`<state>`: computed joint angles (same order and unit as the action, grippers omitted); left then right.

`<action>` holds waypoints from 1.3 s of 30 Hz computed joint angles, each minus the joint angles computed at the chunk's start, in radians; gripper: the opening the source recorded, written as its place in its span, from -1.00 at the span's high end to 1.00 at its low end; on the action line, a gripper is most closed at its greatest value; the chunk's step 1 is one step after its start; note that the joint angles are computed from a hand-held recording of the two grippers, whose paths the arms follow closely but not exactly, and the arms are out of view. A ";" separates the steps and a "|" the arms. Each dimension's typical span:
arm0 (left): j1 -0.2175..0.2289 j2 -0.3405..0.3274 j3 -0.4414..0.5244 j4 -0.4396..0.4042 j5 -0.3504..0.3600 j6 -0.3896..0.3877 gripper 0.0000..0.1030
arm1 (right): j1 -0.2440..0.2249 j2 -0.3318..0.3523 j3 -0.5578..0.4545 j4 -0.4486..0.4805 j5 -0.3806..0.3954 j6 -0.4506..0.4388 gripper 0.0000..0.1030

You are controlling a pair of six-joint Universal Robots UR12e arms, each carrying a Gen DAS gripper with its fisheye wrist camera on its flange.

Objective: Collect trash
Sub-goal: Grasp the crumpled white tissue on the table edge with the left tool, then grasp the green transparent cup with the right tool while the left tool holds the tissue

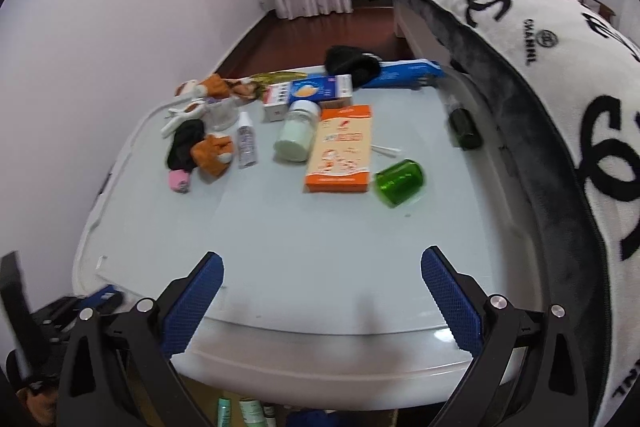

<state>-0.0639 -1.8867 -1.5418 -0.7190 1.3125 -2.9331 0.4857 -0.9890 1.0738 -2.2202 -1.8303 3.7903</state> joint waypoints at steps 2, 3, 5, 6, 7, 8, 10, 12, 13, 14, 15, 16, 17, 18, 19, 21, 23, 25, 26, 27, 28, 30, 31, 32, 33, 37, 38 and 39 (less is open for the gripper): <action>-0.003 0.003 0.006 0.010 -0.016 0.007 0.60 | -0.004 -0.003 0.002 0.020 -0.016 0.008 -0.90; -0.003 0.003 0.010 0.008 -0.034 0.008 0.60 | -0.006 -0.004 0.002 0.029 -0.026 0.010 -0.89; -0.009 0.003 0.015 -0.003 -0.066 0.023 0.60 | -0.010 -0.004 -0.001 0.063 -0.061 0.014 -0.89; -0.013 0.003 0.015 0.000 -0.075 0.029 0.60 | -0.014 -0.003 0.001 0.073 -0.075 0.016 -0.90; -0.021 0.003 0.016 -0.002 -0.085 0.042 0.60 | -0.018 -0.003 0.004 0.074 -0.077 0.014 -0.89; -0.027 -0.001 0.020 -0.009 -0.095 0.047 0.60 | -0.024 -0.001 0.007 0.076 -0.073 0.008 -0.89; -0.038 -0.004 0.024 -0.028 -0.127 0.065 0.60 | -0.036 0.005 0.011 0.077 -0.050 -0.004 -0.89; -0.053 0.000 0.016 -0.020 -0.133 0.100 0.60 | -0.045 0.020 0.009 0.039 -0.042 -0.035 -0.89; -0.058 0.002 0.013 -0.017 -0.135 0.116 0.60 | -0.048 0.031 -0.001 0.025 -0.041 -0.061 -0.89; -0.061 0.004 0.010 -0.017 -0.139 0.130 0.60 | -0.052 0.048 -0.016 0.001 -0.033 -0.116 -0.89; -0.063 0.006 0.006 -0.013 -0.140 0.134 0.60 | -0.052 0.063 -0.034 -0.003 -0.036 -0.163 -0.89; -0.064 0.007 0.005 -0.013 -0.140 0.139 0.60 | -0.050 0.089 -0.071 0.021 -0.067 -0.228 -0.89; -0.064 0.006 0.006 -0.019 -0.138 0.144 0.60 | -0.050 0.103 -0.092 0.040 -0.083 -0.259 -0.89; -0.064 0.005 0.008 -0.022 -0.135 0.145 0.60 | -0.055 0.117 -0.112 0.056 -0.074 -0.293 -0.89; -0.061 0.003 0.010 -0.028 -0.133 0.139 0.60 | -0.060 0.122 -0.117 0.060 -0.060 -0.303 -0.89; -0.057 -0.001 0.017 -0.042 -0.136 0.128 0.60 | -0.073 0.130 -0.124 0.066 -0.029 -0.307 -0.89; -0.054 -0.003 0.021 -0.046 -0.133 0.121 0.59 | -0.088 0.134 -0.127 0.083 0.034 -0.311 -0.67; -0.052 -0.005 0.023 -0.037 -0.130 0.115 0.59 | -0.093 0.145 -0.144 0.142 0.055 -0.319 -0.34; -0.052 -0.005 0.023 -0.037 -0.129 0.116 0.59 | -0.099 0.134 -0.127 0.124 0.088 -0.296 -0.19; -0.052 -0.004 0.023 -0.034 -0.130 0.115 0.59 | -0.100 0.132 -0.129 0.135 0.090 -0.281 -0.08; -0.050 -0.004 0.023 -0.032 -0.136 0.110 0.59 | -0.102 0.130 -0.130 0.140 0.098 -0.278 0.04; -0.051 -0.004 0.026 -0.041 -0.140 0.114 0.59 | -0.106 0.119 -0.115 0.135 0.115 -0.258 0.03; -0.051 -0.003 0.022 -0.030 -0.137 0.111 0.59 | -0.106 0.116 -0.109 0.134 0.115 -0.258 0.04; -0.052 -0.003 0.021 -0.027 -0.135 0.112 0.59 | -0.104 0.111 -0.100 0.124 0.107 -0.258 0.04; -0.053 -0.003 0.021 -0.026 -0.130 0.114 0.59 | -0.102 0.108 -0.098 0.128 0.099 -0.257 0.04; -0.053 -0.004 0.023 -0.022 -0.123 0.108 0.59 | -0.094 0.084 -0.070 0.105 0.093 -0.255 0.04; -0.053 -0.003 0.023 -0.021 -0.122 0.108 0.59 | -0.090 0.074 -0.061 0.098 0.090 -0.259 0.04; -0.053 -0.003 0.022 -0.021 -0.124 0.107 0.59 | -0.085 0.066 -0.055 0.091 0.087 -0.262 0.04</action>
<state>-0.1170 -1.8896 -1.5198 -0.7396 1.1887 -2.8265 0.4004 -0.9227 1.0184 -2.1295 -1.7430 3.5287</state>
